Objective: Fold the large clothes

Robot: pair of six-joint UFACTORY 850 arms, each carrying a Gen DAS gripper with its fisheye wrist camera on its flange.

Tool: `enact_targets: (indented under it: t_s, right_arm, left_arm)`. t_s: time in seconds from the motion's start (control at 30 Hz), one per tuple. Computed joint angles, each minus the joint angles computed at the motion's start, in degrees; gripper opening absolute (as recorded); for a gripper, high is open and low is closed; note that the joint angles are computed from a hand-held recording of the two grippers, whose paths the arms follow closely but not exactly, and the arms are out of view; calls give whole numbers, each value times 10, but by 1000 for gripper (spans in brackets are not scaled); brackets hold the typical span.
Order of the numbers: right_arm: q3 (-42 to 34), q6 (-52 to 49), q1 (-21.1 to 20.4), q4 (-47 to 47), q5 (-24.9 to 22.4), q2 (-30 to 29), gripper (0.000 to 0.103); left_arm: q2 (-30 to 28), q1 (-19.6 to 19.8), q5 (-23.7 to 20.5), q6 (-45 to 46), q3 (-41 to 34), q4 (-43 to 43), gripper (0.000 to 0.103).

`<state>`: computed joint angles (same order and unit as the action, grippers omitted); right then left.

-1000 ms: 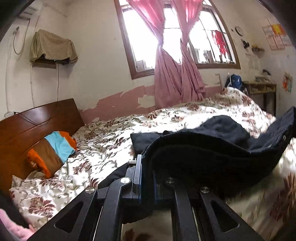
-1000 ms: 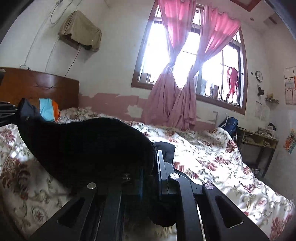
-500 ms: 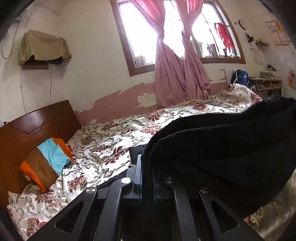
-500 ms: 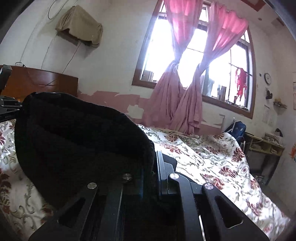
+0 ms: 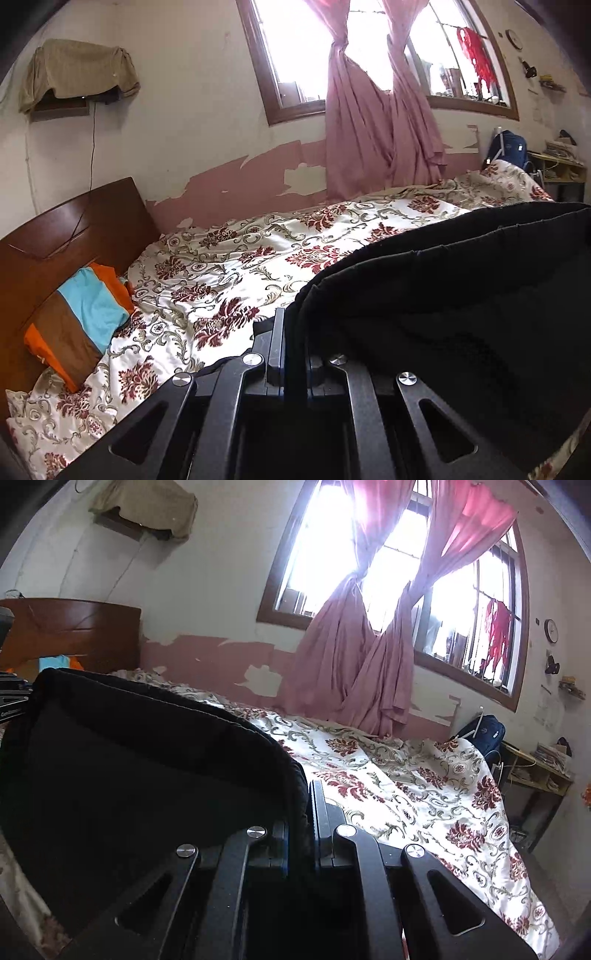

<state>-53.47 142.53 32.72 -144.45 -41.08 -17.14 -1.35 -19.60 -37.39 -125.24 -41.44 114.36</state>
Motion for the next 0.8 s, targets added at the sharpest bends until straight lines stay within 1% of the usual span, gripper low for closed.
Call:
enact_targets:
  t_s: [0.03,0.1,0.13,0.2,0.3,0.33,0.47,0.63,0.7,0.8]
  right_arm:
    - [-7,-7,0,8,-1,-6,7]
    - [-45,-38,2,37,-1,-36,7]
    - [-70,-67,4,59,-5,-57,7]
    - [-101,-104,8,87,-5,-82,7]
    - [-163,-174,11,140,7,-132,7]
    - [-177,-192,13,155,9,-144,7]
    - [-229,-248,13,204,15,-188,7]
    - [-267,-259,7,234,29,-227,7]
    - [-264,-249,4,231,31,-230,7]
    - [-256,-222,1,216,33,-231,7]
  left_arm:
    - [-12,3,-6,-4,-9,5,7]
    - [-44,6,-28,-17,-29,15,7]
    - [-57,8,-32,-20,-39,14,7]
    - [-86,19,-24,-37,-62,9,7]
    - [-120,34,3,-60,-90,-2,7]
    - [-132,37,6,-65,-100,-3,7]
    - [-168,40,-4,-66,-123,2,7]
    - [-196,42,-2,-72,-144,22,7]
    - [-200,43,4,-82,-145,37,7]
    - [-207,44,-3,-114,-142,66,8]
